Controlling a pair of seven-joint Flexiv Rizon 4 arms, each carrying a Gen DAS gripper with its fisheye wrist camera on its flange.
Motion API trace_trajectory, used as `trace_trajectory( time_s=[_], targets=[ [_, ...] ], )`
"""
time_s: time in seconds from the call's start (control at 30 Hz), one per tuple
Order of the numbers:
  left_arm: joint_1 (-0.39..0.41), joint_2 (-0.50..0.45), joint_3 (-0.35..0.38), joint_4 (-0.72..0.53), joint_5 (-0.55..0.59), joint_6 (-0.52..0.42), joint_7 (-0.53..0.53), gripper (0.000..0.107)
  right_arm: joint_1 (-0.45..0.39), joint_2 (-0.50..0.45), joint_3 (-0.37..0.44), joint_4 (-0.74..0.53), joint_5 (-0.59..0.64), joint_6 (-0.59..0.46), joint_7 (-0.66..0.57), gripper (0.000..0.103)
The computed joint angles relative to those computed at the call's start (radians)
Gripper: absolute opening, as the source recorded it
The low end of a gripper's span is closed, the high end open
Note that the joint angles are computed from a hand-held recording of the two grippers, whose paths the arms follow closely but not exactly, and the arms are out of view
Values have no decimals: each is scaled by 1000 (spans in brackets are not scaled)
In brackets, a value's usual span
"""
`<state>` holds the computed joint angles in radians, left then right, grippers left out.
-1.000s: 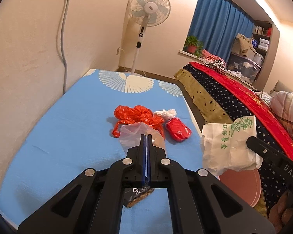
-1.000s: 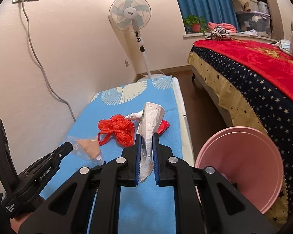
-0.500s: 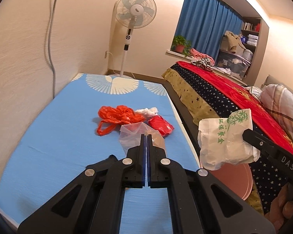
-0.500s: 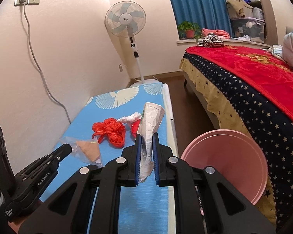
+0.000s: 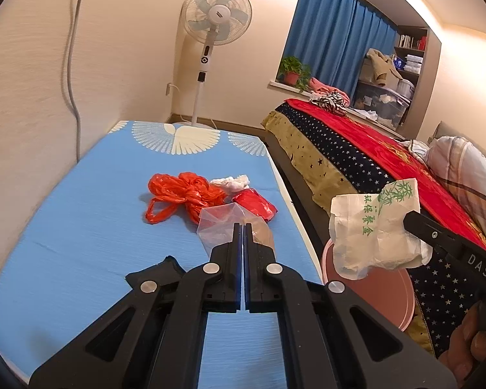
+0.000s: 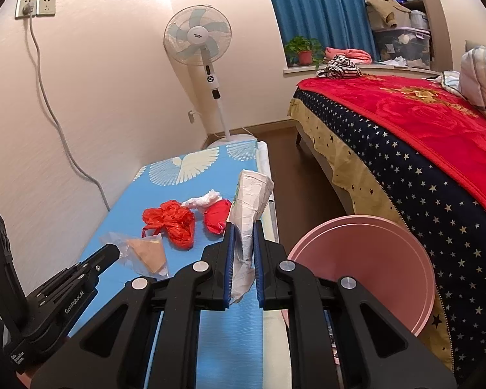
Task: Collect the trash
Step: 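Carry the clear bag and white printed bag in both tools over the pink bin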
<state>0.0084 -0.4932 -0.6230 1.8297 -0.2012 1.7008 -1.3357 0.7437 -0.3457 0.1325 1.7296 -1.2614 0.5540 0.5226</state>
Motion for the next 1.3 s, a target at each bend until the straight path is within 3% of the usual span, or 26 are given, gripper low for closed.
trace_trajectory(
  time_s=[1.3],
  targets=[
    [-105, -72, 31, -85, -17, -35, 69, 1, -36, 68, 39, 88, 53, -116, 67, 12]
  ],
)
